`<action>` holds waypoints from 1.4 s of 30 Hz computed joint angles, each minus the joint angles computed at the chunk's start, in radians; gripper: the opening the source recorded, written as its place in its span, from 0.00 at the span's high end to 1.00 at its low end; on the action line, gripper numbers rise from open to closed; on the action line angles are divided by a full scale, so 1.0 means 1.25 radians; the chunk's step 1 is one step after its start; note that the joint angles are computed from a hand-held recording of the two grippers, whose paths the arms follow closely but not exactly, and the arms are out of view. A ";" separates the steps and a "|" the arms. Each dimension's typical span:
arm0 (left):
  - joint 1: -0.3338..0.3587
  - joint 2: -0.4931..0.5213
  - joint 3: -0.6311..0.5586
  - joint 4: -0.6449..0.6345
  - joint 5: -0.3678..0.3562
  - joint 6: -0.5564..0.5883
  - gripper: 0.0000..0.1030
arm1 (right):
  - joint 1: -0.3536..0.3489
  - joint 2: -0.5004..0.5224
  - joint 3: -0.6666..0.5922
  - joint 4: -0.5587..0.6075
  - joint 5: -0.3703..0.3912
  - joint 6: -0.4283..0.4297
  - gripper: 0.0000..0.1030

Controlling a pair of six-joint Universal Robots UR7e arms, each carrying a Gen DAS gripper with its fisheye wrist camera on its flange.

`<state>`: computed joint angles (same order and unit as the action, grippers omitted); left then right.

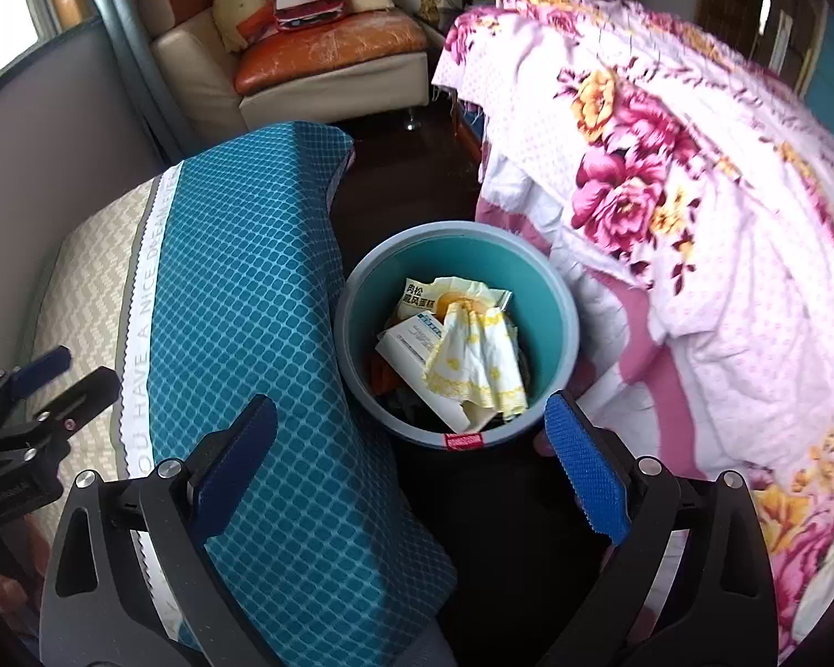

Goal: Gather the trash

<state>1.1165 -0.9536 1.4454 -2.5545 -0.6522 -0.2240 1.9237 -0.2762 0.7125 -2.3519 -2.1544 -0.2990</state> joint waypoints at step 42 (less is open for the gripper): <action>0.006 0.001 0.036 -0.027 0.027 -0.009 0.04 | -0.015 -0.019 0.025 0.041 0.029 0.027 0.09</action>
